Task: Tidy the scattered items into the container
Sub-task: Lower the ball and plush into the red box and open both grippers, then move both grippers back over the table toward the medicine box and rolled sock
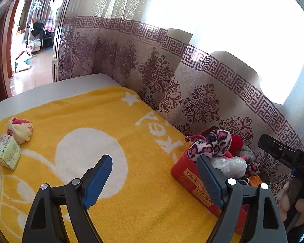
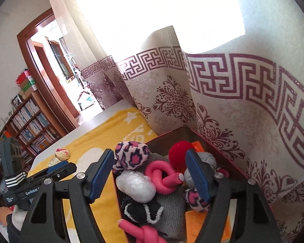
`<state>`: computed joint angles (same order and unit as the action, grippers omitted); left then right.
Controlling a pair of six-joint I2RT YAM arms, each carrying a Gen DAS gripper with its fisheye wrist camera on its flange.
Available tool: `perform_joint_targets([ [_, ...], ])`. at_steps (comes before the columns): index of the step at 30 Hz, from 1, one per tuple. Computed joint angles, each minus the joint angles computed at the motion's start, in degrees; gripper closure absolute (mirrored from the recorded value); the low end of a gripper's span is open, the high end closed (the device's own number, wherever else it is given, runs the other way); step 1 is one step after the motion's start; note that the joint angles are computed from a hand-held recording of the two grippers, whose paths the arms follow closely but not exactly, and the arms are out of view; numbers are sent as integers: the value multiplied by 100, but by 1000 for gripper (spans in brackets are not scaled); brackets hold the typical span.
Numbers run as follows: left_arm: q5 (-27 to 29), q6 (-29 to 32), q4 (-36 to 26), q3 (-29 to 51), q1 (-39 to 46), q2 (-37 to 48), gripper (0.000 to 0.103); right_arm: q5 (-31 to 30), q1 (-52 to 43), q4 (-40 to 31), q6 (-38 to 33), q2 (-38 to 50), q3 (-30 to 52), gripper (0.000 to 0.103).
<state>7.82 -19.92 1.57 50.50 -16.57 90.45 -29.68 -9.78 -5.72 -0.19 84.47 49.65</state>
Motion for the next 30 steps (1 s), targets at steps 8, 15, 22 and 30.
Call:
perform_joint_targets([
  [8, -79, 229, -90, -847, 942, -802, 15, 200, 1301, 70, 153, -63, -144, 23],
  [15, 146, 706, -395, -1328, 2375, -1246, 15, 357, 2148, 73, 450, 443, 53, 22],
  [22, 288, 1085, -287, -1382, 3195, -887, 15, 650, 2710, 47, 591, 796, 365, 23],
  [30, 173, 1321, 76, -1003, 3351, -67, 15, 956, 3188, -121, 751, 1597, 1446, 23],
])
